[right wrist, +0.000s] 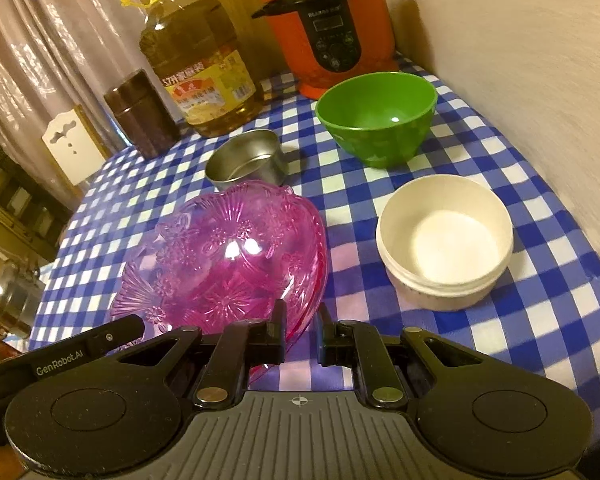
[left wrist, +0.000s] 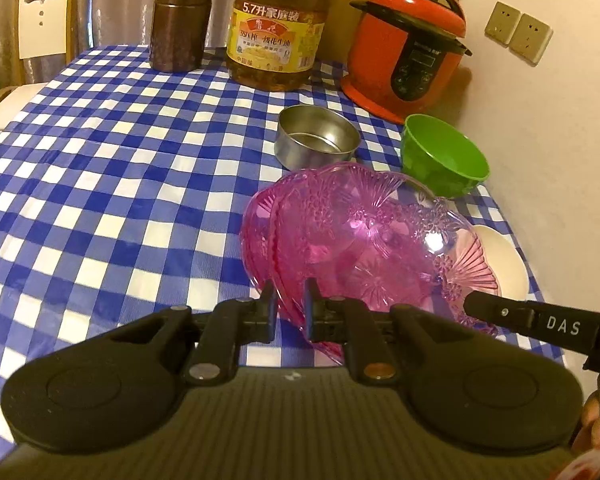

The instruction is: Organize plates and bowls

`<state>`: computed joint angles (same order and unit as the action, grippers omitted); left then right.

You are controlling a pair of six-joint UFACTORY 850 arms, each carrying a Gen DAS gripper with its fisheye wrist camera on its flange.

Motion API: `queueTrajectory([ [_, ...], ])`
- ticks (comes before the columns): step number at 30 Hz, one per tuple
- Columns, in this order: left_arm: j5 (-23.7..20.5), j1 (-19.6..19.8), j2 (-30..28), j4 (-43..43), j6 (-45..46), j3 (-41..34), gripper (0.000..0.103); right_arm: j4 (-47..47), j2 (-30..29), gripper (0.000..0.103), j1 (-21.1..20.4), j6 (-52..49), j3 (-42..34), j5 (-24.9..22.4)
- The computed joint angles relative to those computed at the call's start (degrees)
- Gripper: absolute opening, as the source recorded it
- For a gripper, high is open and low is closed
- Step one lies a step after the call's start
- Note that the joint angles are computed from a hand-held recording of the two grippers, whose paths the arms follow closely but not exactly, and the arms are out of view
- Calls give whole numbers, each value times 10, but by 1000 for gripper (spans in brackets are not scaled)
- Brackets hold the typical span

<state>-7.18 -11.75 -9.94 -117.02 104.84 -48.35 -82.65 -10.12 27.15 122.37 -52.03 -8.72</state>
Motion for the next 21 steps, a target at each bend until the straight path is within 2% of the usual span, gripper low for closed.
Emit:
queueTrajectory([
  [9, -1, 9, -46, 46, -38, -40, 13, 36, -46, 14, -10, -61, -40, 3],
  [21, 9, 6, -66, 72, -42, -57, 14, 93, -69, 15, -13, -135, -59, -1],
])
